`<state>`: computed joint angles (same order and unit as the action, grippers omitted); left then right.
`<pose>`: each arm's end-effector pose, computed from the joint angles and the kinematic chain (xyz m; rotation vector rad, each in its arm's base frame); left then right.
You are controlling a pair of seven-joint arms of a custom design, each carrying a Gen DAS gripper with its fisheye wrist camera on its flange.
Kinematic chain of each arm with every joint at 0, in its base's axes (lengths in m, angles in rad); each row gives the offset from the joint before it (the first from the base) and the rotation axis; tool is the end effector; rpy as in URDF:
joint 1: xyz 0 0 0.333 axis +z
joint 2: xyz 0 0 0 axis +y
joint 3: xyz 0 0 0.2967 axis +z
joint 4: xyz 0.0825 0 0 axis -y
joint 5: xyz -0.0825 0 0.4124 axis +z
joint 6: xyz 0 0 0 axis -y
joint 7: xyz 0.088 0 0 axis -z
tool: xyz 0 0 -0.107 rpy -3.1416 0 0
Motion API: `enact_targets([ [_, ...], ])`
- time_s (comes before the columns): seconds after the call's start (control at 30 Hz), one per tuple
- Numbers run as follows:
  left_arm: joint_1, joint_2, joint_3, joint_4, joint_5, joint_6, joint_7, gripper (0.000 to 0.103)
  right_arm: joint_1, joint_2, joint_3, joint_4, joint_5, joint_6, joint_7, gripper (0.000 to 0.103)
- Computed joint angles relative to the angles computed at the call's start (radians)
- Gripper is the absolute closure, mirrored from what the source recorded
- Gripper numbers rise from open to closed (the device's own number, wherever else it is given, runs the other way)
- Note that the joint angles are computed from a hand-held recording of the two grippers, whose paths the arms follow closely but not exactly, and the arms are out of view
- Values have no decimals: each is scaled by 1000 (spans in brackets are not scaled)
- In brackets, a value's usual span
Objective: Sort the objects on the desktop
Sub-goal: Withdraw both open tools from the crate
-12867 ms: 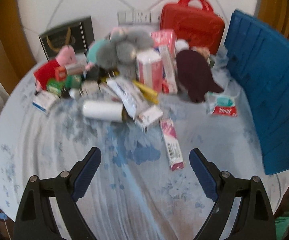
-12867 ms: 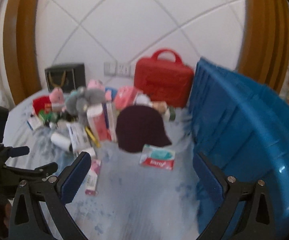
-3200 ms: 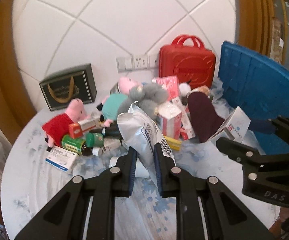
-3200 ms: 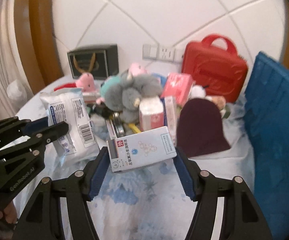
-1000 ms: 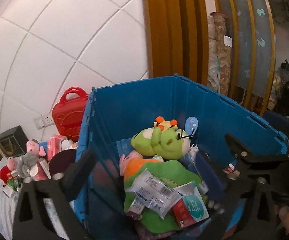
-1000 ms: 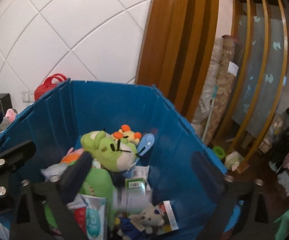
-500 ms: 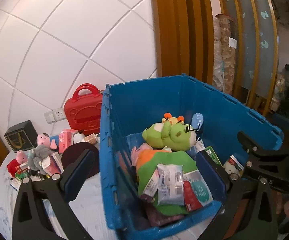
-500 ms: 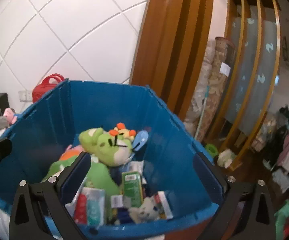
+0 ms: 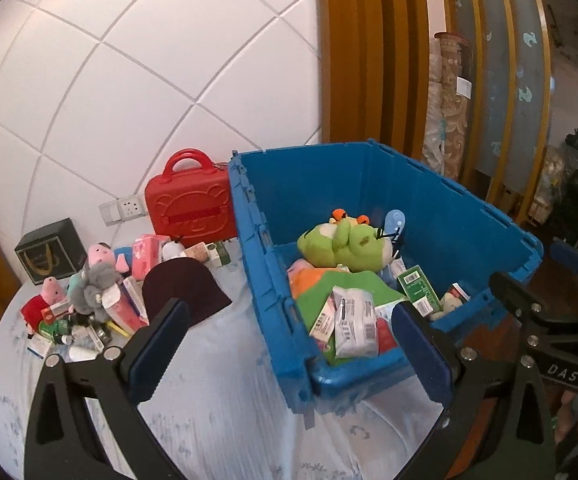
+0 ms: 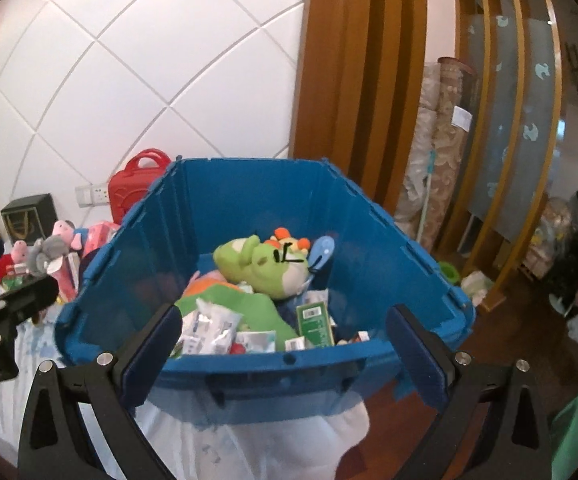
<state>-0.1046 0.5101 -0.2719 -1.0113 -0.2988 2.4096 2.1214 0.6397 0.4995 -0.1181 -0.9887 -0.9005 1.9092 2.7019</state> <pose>0.7280 -0.2155 0.6648 -1.0334 2.2284 -1.1728 0.6558 0.3442 0.6404 -1.2789 2.0531 -1.2427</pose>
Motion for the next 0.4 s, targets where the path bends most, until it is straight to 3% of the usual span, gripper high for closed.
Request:
enact_targets([
  [0.4,54,-107,-6,-146,-94,38,71,0,51,41,-15,73,-9,-69,-8,0],
])
